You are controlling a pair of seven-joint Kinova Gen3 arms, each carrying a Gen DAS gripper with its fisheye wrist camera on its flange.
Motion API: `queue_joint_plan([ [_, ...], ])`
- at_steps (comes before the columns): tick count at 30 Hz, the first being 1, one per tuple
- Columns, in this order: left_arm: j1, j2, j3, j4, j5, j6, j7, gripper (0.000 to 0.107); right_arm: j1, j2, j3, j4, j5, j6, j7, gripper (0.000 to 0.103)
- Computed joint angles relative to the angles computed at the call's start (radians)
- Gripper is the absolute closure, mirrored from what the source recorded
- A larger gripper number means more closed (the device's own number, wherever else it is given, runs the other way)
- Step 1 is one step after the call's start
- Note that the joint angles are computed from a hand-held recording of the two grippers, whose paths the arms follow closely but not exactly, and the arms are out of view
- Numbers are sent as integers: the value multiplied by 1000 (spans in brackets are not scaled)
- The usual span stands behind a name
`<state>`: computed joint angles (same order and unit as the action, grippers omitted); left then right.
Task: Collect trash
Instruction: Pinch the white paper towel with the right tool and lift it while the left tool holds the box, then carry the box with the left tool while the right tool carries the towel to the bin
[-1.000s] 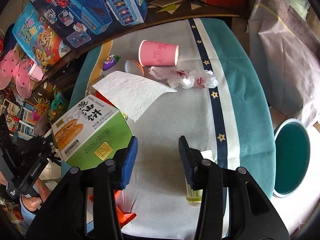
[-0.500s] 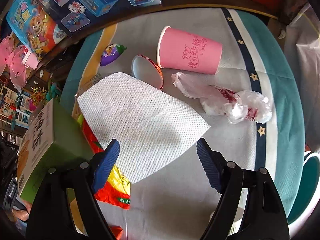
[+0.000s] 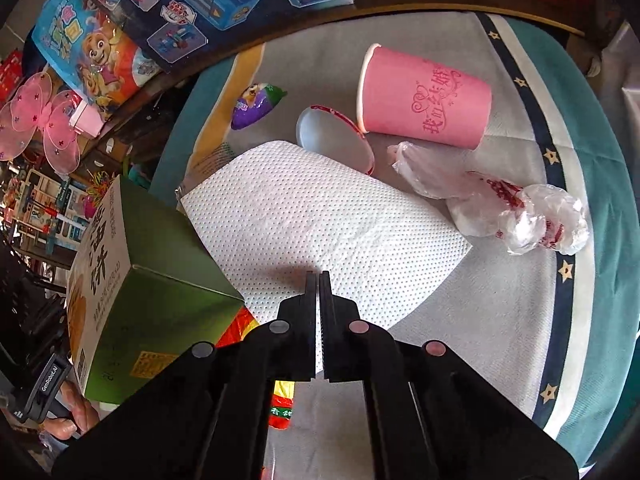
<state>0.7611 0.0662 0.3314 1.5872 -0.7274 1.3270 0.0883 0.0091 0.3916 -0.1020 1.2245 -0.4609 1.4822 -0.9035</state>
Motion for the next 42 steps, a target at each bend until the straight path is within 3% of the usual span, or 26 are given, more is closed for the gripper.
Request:
queue_joint_plan([
  [2,2,6,-1,-3,4,16,8,105,1,13,12,-20,-8,14,-9,91],
  [4,7,16,-3,-14,-4,48,17,105,14,40,-12,-49,0,45,-33,31],
  [8,-2,12,-19,-8,-9,57,16,105,-12,29,-4,-17,23,-30,1,28],
  [13,-38,0,-29,14,4,4,-20,105,-33,70,-9,-34,43,-48,-23,27],
  [15,-50,-3,-30,22,15,-20,-30,105,-26,80,-21,-34,27,-38,-10,28],
  [17,-58,-2,-30,30,27,-39,-30,105,-15,97,-33,-43,2,-6,3,41],
  [19,-62,0,-30,36,33,-49,-26,105,14,123,-58,-71,-39,48,0,70],
  [24,-63,4,-30,35,36,-65,-15,105,19,84,-35,-52,-62,47,17,98],
  [33,-1,50,-26,-65,-13,20,-6,105,116,23,1,-64,-117,81,36,99],
  [42,113,161,-65,-277,-75,96,-98,105,277,-12,49,-82,-196,169,99,99],
])
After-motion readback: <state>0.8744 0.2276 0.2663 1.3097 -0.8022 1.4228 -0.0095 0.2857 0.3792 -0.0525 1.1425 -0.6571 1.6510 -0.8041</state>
